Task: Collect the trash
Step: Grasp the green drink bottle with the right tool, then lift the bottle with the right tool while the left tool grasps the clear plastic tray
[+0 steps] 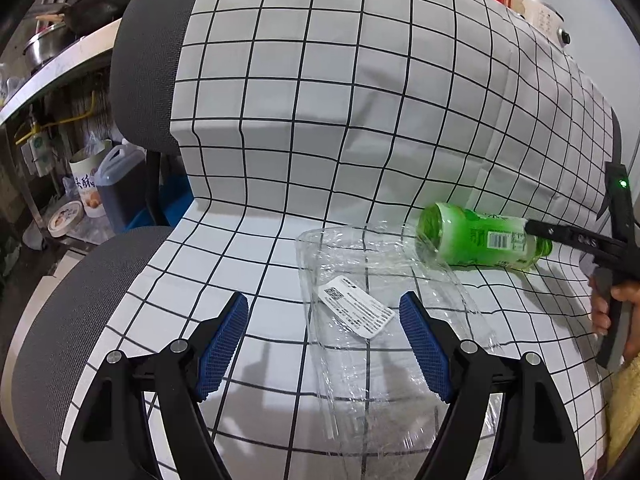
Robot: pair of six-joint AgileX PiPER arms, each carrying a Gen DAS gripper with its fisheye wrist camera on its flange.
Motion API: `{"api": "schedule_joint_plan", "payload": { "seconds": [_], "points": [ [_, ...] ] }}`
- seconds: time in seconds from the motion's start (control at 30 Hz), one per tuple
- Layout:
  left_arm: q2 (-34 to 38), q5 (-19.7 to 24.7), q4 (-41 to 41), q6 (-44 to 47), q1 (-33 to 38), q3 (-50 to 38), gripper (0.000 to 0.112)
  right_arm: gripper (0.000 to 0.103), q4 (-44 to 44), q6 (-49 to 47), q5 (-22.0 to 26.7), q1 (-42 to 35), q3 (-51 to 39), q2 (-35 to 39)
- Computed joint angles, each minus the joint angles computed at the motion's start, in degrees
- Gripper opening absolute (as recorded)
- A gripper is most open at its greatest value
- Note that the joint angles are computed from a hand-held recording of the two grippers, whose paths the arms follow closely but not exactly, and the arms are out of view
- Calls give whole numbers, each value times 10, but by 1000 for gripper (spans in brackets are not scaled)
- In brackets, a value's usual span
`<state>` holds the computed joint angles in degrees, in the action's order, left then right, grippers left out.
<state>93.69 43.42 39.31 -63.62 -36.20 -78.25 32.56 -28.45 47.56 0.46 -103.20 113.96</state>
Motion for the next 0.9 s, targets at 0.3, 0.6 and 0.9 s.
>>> {"api": "schedule_joint_plan", "payload": {
  "seconds": [0.3,0.6,0.9],
  "points": [
    [-36,-11,9,-20,-9,42,78,63,19,-56,62,45,134,-129],
    [-44,-8,10,-37,-11,61,78,83,-109,-30,-61,70,33,-42],
    [-36,-10,5,-28,-8,58,78,83,-58,-65,27,33,3,4]
  ]
}}
